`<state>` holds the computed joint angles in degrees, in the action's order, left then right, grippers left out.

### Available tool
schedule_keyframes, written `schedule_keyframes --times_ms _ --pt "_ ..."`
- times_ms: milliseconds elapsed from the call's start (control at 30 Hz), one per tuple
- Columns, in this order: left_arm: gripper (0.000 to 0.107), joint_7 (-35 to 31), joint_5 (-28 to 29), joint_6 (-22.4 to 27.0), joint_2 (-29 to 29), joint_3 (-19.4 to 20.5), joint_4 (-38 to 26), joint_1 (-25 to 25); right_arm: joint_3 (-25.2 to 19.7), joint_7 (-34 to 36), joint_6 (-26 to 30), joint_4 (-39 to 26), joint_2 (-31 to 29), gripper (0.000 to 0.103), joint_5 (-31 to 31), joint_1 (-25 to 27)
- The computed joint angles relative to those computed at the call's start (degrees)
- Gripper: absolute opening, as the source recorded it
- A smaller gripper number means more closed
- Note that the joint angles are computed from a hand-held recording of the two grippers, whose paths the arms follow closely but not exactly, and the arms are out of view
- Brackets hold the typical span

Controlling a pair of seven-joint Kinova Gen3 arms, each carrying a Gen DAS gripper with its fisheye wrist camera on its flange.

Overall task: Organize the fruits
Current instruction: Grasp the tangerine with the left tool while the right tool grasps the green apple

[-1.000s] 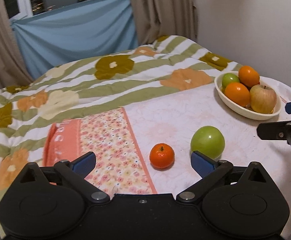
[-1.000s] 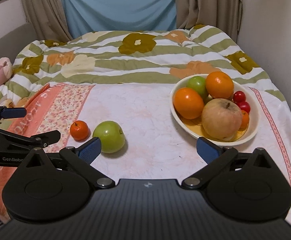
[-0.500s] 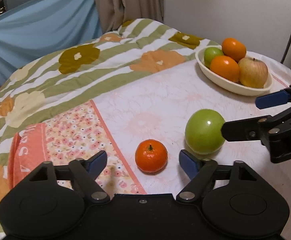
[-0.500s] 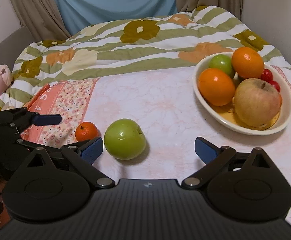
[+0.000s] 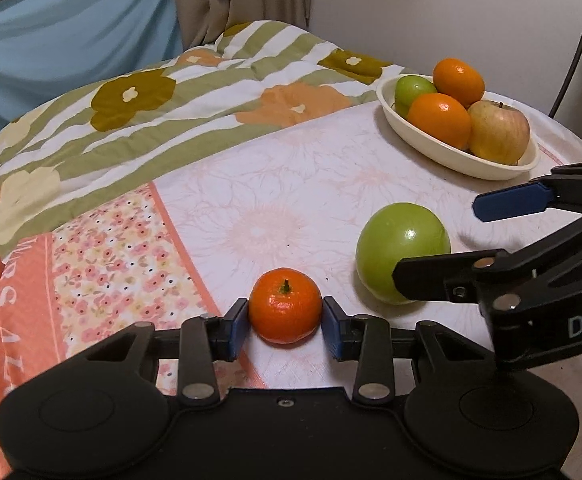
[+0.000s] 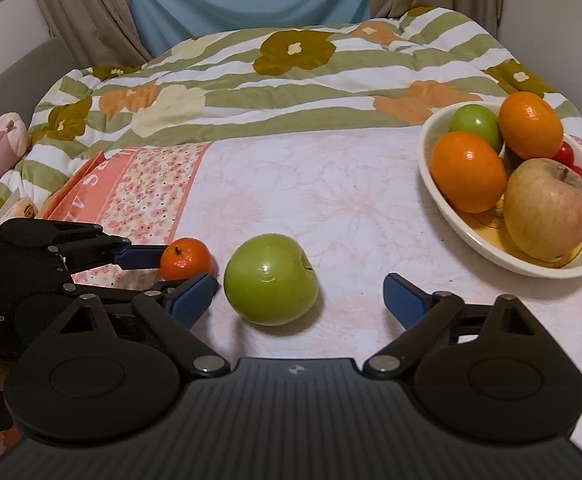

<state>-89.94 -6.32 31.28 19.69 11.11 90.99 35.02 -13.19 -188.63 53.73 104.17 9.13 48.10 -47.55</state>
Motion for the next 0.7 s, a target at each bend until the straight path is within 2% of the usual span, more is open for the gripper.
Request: schedule_keyframes --times_ms 333,500,700 --pt "0.042 2.2 -2.2 0.5 -0.8 -1.1 0.7 1.1 0.5 1.8 -1.5 -0.6 0.7 0.103 -0.5 0.3" --pt "0.042 4.7 -3.7 0.3 -1.9 -1.8 2.0 1.5 0.9 3.9 -3.5 -0.9 1.2 0.09 -1.6 1.0" --pt "0.042 8.7 -6.6 0.3 -3.4 -2.4 4.0 2.6 1.5 5.0 -3.9 -1.5 2.0 0.089 -1.5 0.5"
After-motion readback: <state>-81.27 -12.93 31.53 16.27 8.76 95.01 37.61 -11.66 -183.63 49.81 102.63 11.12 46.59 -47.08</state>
